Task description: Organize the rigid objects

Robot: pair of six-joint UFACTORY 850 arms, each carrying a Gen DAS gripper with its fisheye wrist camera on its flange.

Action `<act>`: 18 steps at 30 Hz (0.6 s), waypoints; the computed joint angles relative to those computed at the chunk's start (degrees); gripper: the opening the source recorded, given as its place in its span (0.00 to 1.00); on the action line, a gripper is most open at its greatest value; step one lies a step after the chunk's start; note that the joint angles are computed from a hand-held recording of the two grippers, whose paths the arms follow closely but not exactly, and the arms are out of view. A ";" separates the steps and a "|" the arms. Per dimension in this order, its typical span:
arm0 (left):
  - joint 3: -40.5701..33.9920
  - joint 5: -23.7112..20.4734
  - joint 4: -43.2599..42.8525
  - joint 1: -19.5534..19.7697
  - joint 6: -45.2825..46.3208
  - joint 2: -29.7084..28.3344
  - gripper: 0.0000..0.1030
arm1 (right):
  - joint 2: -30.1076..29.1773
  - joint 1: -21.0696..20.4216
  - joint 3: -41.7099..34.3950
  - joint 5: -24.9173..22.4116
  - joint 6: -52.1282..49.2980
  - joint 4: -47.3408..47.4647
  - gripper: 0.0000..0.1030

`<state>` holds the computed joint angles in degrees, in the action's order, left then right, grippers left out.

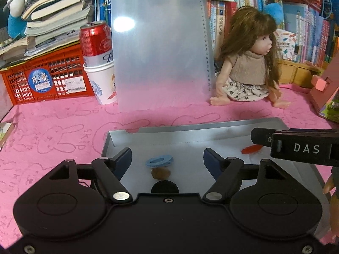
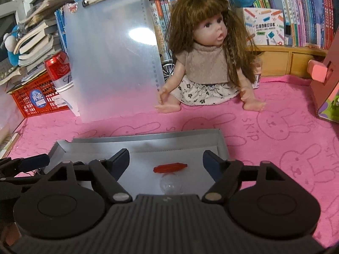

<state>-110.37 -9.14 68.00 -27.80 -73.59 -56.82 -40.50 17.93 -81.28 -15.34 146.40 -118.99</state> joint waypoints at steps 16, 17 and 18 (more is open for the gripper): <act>12.46 -0.23 45.62 -0.41 -45.34 8.52 0.76 | 5.39 1.99 6.04 -4.13 2.39 -3.74 0.87; 13.14 -0.29 47.91 -0.41 -47.66 8.94 0.76 | 5.73 2.10 6.48 -4.28 2.96 -4.18 0.87; 14.07 -0.43 51.20 -0.39 -50.93 9.51 0.76 | 6.01 2.21 6.88 -4.44 3.43 -4.49 0.88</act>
